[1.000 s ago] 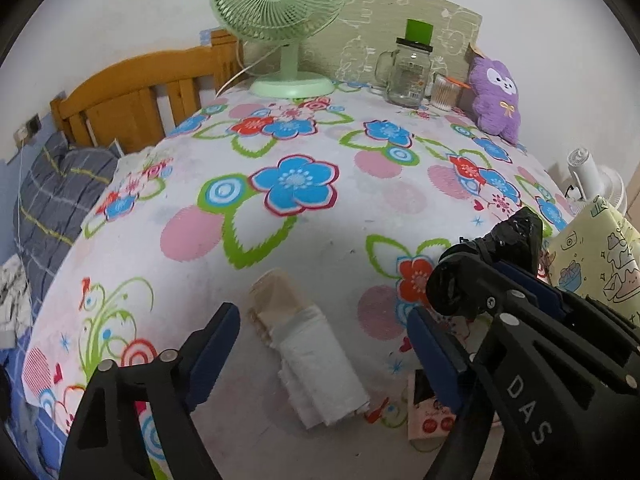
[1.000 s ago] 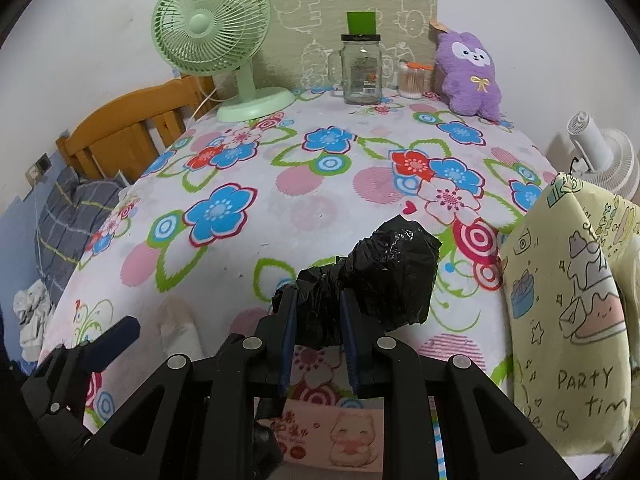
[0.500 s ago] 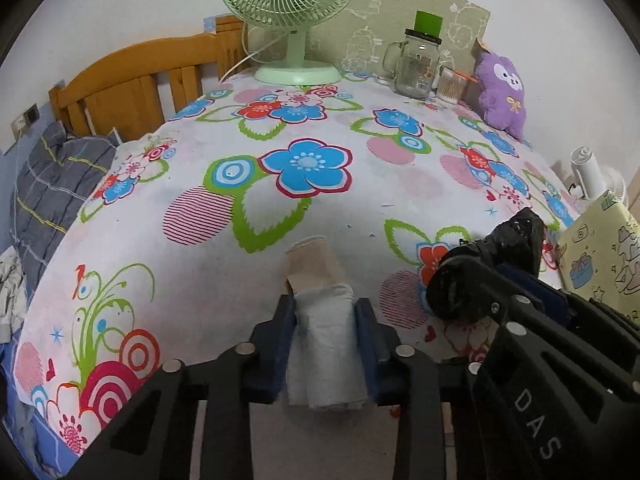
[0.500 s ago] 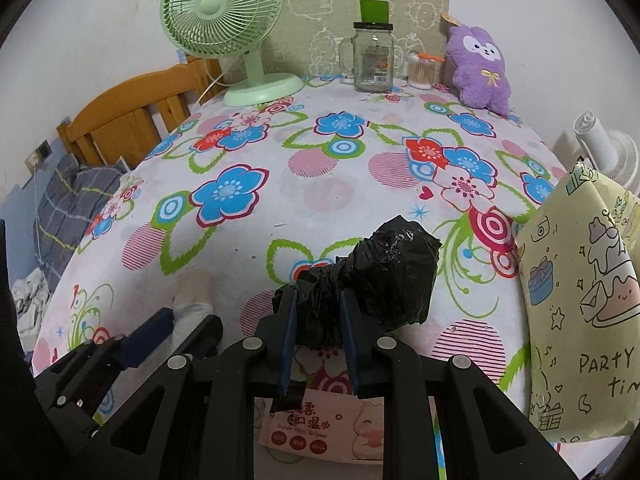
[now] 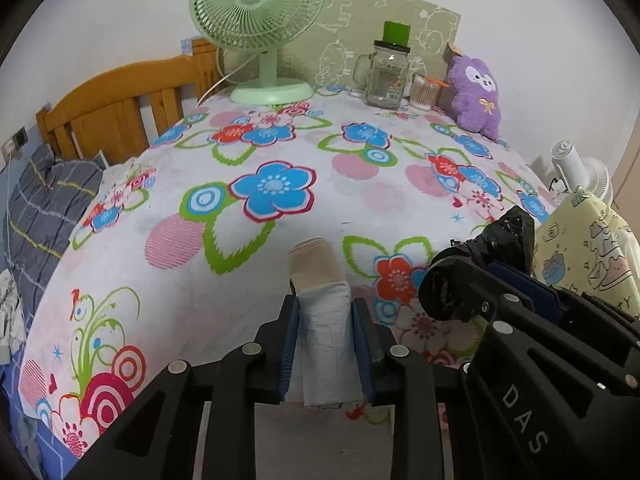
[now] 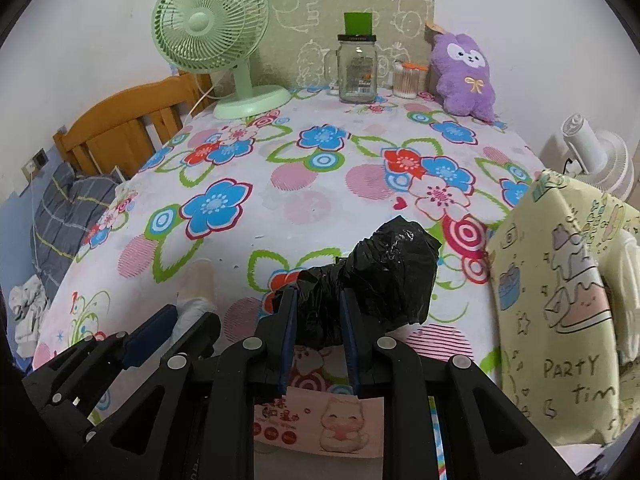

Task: Organize soft objects
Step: 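Grasp the white rolled cloth with the left tool while the right tool holds the black bag, then carry the black bag and white cloth with both tools over the gift box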

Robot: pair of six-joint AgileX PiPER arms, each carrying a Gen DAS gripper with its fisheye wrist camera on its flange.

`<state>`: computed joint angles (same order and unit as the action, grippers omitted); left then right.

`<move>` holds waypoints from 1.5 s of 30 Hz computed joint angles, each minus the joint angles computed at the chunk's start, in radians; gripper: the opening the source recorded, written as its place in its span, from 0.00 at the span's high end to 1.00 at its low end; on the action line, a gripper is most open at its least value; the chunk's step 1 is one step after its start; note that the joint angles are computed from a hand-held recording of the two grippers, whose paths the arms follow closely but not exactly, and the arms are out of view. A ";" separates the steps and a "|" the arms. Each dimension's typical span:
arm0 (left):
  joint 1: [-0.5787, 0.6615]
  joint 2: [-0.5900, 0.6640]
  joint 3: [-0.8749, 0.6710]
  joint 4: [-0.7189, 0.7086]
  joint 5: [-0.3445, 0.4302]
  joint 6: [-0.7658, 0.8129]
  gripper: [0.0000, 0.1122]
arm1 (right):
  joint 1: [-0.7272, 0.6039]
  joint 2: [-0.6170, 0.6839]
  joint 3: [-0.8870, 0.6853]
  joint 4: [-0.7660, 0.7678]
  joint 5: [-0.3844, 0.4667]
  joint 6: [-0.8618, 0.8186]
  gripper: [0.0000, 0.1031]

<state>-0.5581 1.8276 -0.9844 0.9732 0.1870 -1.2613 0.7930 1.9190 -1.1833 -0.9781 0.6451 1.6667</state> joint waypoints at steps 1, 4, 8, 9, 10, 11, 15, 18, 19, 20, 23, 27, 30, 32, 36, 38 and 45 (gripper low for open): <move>-0.004 -0.005 0.000 -0.011 0.000 0.012 0.77 | 0.002 -0.008 0.006 -0.006 0.003 0.006 0.77; -0.017 -0.021 -0.006 -0.038 0.009 0.047 0.77 | 0.008 -0.036 0.026 -0.024 0.015 0.024 0.77; -0.036 -0.043 -0.014 -0.075 0.028 0.088 0.77 | 0.014 -0.073 0.049 -0.039 0.030 0.036 0.77; -0.042 -0.050 -0.015 -0.069 0.035 0.082 0.77 | 0.015 -0.084 0.055 -0.043 0.032 0.036 0.77; -0.048 -0.058 -0.016 -0.061 0.042 0.074 0.77 | 0.016 -0.092 0.057 -0.044 0.034 0.035 0.77; -0.053 -0.064 -0.016 -0.054 0.047 0.067 0.77 | 0.018 -0.106 0.063 -0.049 0.036 0.035 0.77; -0.073 -0.089 -0.023 -0.054 0.071 0.068 0.77 | 0.020 -0.142 0.076 -0.056 0.042 0.029 0.77; -0.090 -0.111 -0.025 -0.058 0.093 0.069 0.77 | 0.024 -0.170 0.086 -0.058 0.047 0.024 0.77; -0.099 -0.119 -0.026 -0.051 0.103 0.060 0.77 | 0.027 -0.181 0.090 -0.061 0.052 0.024 0.77; -0.103 -0.124 -0.028 -0.047 0.108 0.055 0.77 | 0.029 -0.191 0.093 -0.063 0.056 0.023 0.77; -0.122 -0.144 -0.033 -0.051 0.129 0.053 0.77 | 0.033 -0.218 0.104 -0.067 0.064 0.016 0.77; -0.147 -0.161 -0.045 -0.052 0.158 0.050 0.77 | 0.038 -0.262 0.120 -0.067 0.078 0.001 0.77; -0.162 -0.170 -0.056 -0.064 0.172 0.062 0.77 | 0.039 -0.287 0.131 -0.067 0.084 -0.006 0.77; -0.169 -0.176 -0.061 -0.065 0.177 0.065 0.77 | 0.039 -0.303 0.136 -0.068 0.090 -0.009 0.77; -0.191 -0.181 -0.079 -0.069 0.193 0.068 0.77 | 0.043 -0.337 0.148 -0.073 0.110 -0.015 0.77; -0.200 -0.181 -0.089 -0.071 0.197 0.069 0.77 | 0.044 -0.350 0.154 -0.076 0.119 -0.016 0.77; -0.238 -0.170 -0.120 -0.069 0.209 0.068 0.77 | 0.041 -0.412 0.199 -0.085 0.143 -0.011 0.77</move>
